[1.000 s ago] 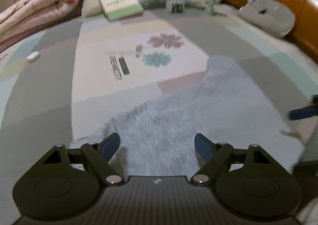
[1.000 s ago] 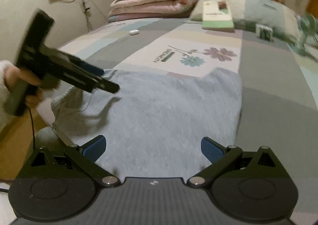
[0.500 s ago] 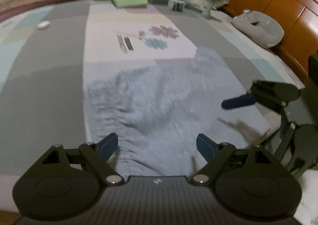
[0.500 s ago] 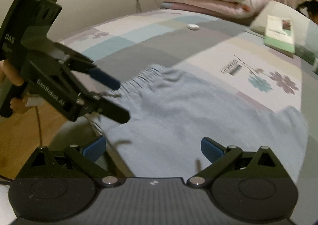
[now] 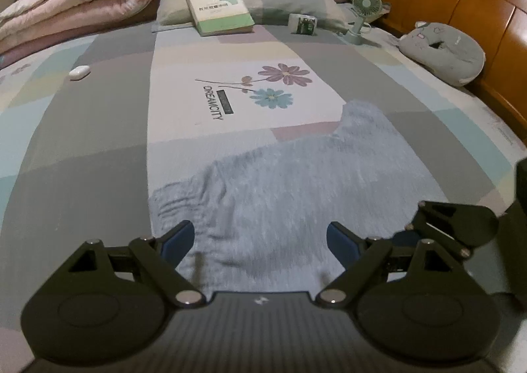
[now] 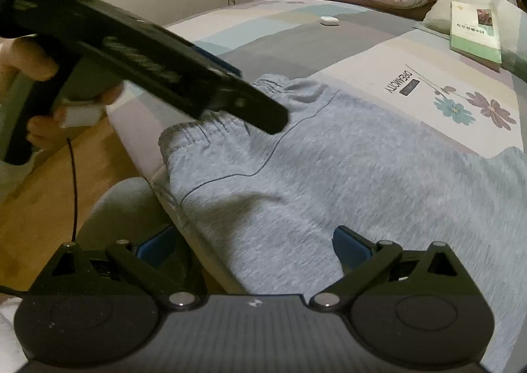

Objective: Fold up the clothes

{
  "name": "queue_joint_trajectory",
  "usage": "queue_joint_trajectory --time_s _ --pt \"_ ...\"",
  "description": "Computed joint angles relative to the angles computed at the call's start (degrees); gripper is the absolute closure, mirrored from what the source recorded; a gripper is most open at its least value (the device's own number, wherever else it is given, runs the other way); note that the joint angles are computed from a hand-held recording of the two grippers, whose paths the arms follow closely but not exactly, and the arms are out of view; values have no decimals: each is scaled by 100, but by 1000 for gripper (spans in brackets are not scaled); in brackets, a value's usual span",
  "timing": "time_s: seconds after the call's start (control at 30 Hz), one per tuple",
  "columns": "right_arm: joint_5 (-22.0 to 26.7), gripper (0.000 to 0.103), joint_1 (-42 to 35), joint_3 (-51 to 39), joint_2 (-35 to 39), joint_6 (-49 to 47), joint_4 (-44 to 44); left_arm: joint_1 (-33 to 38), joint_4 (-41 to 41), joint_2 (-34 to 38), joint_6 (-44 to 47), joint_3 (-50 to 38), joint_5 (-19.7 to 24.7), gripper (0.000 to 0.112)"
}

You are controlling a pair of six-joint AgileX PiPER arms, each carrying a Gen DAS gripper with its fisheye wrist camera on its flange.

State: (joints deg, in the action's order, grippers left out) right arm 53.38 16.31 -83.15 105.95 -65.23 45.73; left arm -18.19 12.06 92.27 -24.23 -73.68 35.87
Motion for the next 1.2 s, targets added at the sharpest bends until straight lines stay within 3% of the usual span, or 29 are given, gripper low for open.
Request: queue_joint_trajectory --time_s 0.3,0.67,0.93,1.07,1.2 --pt "-20 0 -48 43 13 -108 127 236 -340 457 291 -111 -1 25" --pt "-29 0 -49 63 12 -92 139 340 -436 395 408 -366 -69 23" --pt "-161 0 8 152 -44 -132 84 414 -363 1131 534 -930 225 22" --pt "-125 0 -24 150 -40 -181 117 282 -149 896 257 -843 314 22" --pt "-83 0 -74 166 -35 -277 207 179 -499 327 357 -301 127 22"
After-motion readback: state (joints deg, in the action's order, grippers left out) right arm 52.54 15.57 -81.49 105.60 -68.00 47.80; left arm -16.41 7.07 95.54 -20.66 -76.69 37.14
